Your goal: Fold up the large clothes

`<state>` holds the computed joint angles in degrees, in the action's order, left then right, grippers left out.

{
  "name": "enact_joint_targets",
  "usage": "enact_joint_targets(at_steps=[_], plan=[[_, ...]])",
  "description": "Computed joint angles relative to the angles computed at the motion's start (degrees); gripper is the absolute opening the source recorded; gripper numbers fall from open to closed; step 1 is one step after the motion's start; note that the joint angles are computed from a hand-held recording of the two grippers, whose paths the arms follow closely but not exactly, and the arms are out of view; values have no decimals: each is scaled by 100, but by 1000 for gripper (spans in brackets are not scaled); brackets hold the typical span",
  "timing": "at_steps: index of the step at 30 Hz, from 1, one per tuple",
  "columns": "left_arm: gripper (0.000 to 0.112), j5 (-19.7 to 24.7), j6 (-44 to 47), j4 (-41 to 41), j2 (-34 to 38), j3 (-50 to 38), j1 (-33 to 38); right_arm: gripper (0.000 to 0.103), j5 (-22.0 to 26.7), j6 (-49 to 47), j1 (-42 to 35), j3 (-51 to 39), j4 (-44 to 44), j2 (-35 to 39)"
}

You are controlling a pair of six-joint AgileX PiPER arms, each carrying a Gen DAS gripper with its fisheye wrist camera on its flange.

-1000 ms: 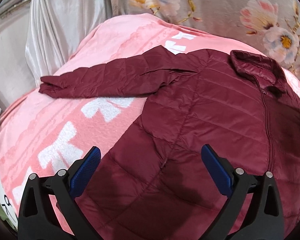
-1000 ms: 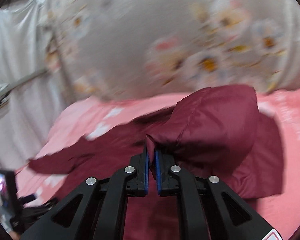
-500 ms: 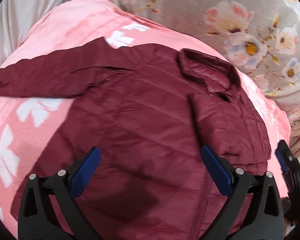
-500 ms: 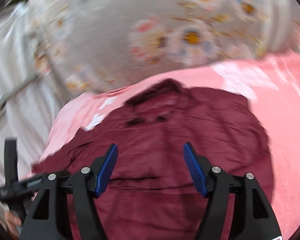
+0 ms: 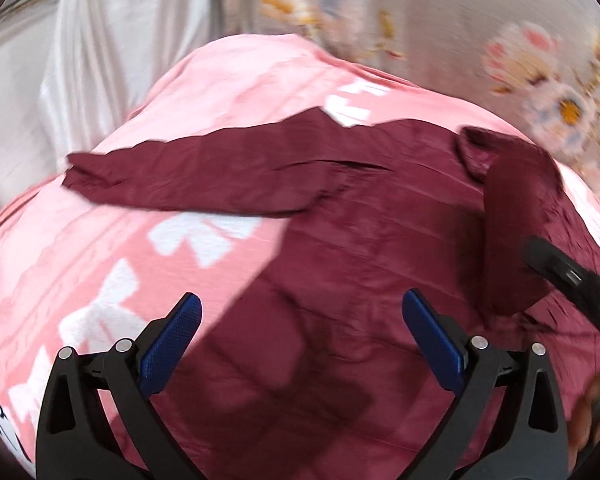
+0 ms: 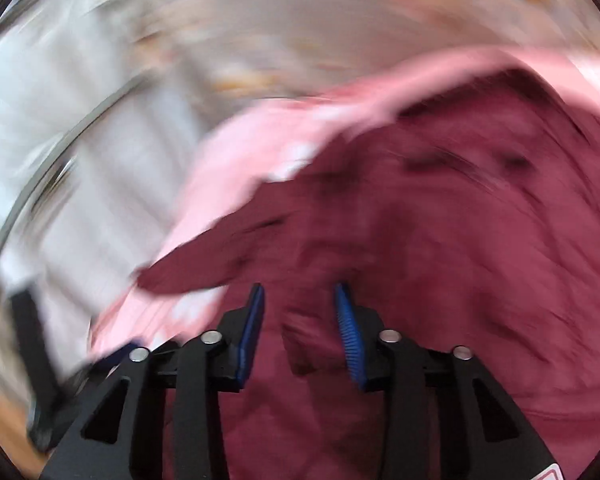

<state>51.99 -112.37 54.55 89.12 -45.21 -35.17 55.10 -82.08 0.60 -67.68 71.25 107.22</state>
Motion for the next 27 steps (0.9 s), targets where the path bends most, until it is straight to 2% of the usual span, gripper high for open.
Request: enact_joint_targets(at_steps=[3,5,6,9,11,13,14,16,18,19,20,21,23,24,26,27], plan=[[98,-594,-14,-25,-222,288,358,31,-427,180,-349,303,133,-242],[98,-1389,152,-72,-242,348,718,32,-867,584,-882,425,101,-298],[98,-1740,261,-134,-177,320,859,37,-924,694,-1132,433,130,-257],[98,-2893,1141,-825,366,-4,1368,39,-1135,1436,-1842,126,-213,44],[98,-3306,1798,-1492,848,-344,1576,40,-1370,1942,-2084,-178,-495,297],[96,-3105,1596,-1399,1092,-614,1506,41,-1532,2179,-2306,-431,-552,576],[90,-2984,1202,-1061,1148,-697,1406,41,-1510,2383,-2391,-638,-616,755],[70,-3040,1032,-899,1196,-762,1382,41,-1288,2738,-2437,-977,-639,1058],[28,-3115,1423,-1219,1325,-940,1450,40,-1259,3087,-2374,-1315,-706,1289],[18,-3137,1515,-1253,1384,-1012,1469,36,-1309,3186,-2323,-1452,-784,1326],[5,-3125,1562,-1200,1415,-1113,1476,11,-1432,3169,-2253,-1560,-770,1326],[4,-3065,1388,-964,1402,-1138,1443,2,-1538,3014,-2180,-1477,-543,1202],[3,-2947,768,-132,1210,-1112,1362,2,-1320,2072,-2433,-1098,487,870],[3,-2814,382,371,1104,-1090,1287,2,-1367,1518,-2493,-849,911,688],[3,-2411,-96,1006,1054,-1094,1103,2,-1775,922,-2427,-571,1184,417],[0,-2186,-4,980,1221,-1203,1048,2,-2269,907,-2254,-547,977,471]])
